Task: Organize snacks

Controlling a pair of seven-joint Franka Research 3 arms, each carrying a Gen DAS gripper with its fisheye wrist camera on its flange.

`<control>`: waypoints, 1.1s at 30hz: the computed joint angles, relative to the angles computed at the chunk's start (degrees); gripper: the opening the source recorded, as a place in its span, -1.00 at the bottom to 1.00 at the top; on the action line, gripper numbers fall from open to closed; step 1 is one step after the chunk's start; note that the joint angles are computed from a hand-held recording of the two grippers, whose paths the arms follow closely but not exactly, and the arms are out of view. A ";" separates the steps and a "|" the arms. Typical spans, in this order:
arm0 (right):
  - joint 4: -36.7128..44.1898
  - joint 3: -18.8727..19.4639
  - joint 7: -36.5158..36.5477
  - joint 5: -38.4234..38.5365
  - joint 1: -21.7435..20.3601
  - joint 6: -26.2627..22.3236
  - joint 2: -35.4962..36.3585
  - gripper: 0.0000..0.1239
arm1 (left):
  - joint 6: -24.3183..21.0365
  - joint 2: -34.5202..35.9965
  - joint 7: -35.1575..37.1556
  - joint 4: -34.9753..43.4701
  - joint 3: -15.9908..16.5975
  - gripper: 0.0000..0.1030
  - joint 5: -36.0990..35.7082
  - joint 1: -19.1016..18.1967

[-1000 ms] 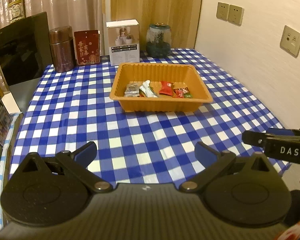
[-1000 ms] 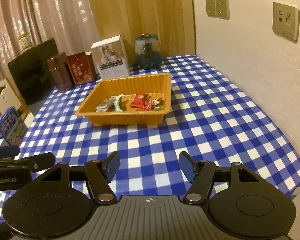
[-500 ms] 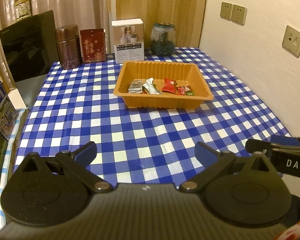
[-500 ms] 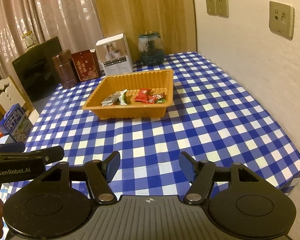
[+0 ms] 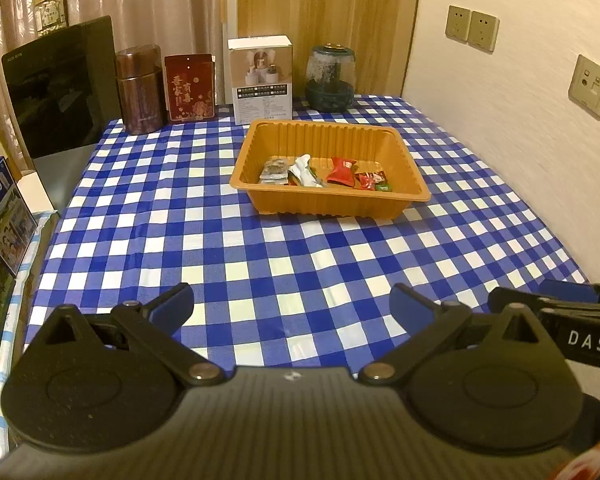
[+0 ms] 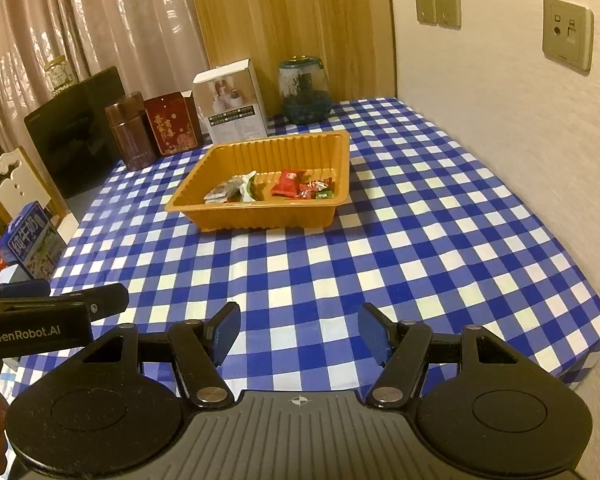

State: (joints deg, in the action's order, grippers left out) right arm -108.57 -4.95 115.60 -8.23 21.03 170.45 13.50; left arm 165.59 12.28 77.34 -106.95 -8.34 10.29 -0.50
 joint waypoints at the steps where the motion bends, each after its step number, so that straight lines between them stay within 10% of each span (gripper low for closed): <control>1: 0.02 -0.12 0.13 -0.14 0.10 0.00 0.03 0.05 | 0.02 0.03 -0.25 0.02 0.12 1.00 0.23 -0.12; 33: 0.16 -0.04 -0.02 0.17 0.04 -0.29 0.15 0.05 | 0.06 0.13 -0.12 0.24 -0.03 1.00 0.07 -0.02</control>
